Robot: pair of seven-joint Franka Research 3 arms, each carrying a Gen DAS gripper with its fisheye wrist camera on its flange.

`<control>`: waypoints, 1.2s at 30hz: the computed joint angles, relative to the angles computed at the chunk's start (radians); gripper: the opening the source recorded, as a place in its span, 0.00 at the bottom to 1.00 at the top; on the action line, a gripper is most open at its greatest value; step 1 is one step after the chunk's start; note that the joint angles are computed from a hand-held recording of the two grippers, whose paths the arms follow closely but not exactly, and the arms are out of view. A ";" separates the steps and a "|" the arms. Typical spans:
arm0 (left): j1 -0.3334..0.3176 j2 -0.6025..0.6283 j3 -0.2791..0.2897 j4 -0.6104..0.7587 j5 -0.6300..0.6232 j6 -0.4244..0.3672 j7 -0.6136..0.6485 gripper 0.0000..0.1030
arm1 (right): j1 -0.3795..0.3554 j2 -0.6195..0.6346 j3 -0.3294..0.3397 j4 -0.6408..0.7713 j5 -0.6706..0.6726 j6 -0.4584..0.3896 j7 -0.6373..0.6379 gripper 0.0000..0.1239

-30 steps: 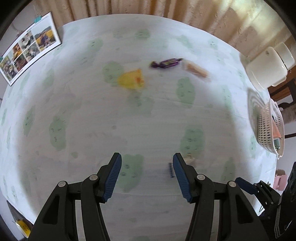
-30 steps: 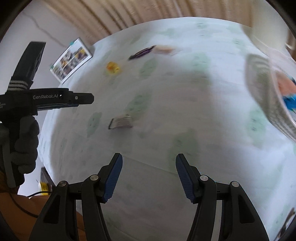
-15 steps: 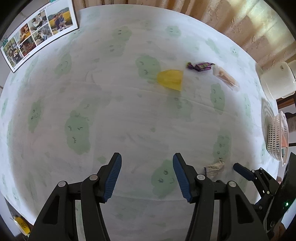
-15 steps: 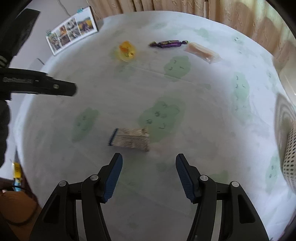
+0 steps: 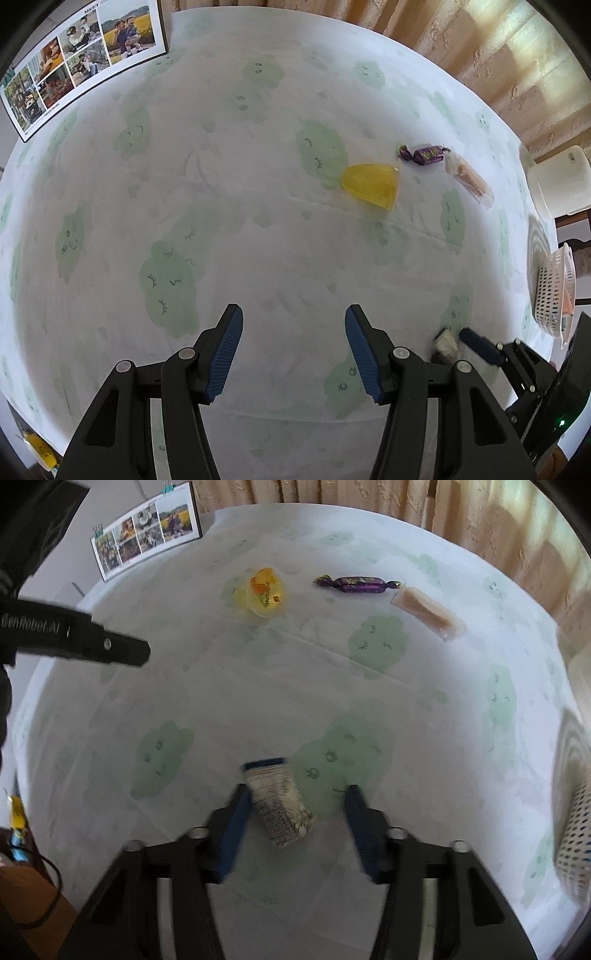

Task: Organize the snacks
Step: 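Grasp the white wrapped snack bar with the right tool while the left tool grasps the yellow jelly cup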

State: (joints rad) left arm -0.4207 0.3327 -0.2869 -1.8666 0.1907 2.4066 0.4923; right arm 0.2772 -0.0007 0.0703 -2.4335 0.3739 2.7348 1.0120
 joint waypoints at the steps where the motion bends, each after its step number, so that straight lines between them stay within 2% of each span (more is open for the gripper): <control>1: 0.001 0.002 0.000 0.002 -0.002 0.000 0.002 0.52 | -0.002 -0.001 -0.002 0.001 -0.015 -0.005 0.010 0.29; 3: 0.002 0.015 0.002 0.018 -0.002 -0.004 0.005 0.52 | -0.007 -0.004 -0.007 0.006 0.010 -0.028 -0.006 0.25; 12: -0.014 0.106 0.015 0.148 0.035 -0.035 0.047 0.52 | -0.047 -0.034 -0.040 0.008 0.157 -0.137 -0.024 0.24; 26: -0.066 0.321 0.059 0.465 0.093 -0.104 0.132 0.52 | -0.062 -0.106 -0.050 -0.041 0.167 -0.125 0.014 0.24; 27: -0.063 0.332 0.059 0.476 0.087 -0.109 0.139 0.52 | -0.062 -0.105 -0.050 -0.040 0.168 -0.126 0.016 0.24; 30: -0.051 0.364 0.053 0.505 0.058 -0.120 0.158 0.41 | -0.061 -0.100 -0.050 -0.035 0.168 -0.127 0.020 0.24; 36: -0.057 0.353 0.062 0.475 0.056 -0.080 0.153 0.39 | -0.062 -0.093 -0.050 -0.031 0.159 -0.133 0.032 0.24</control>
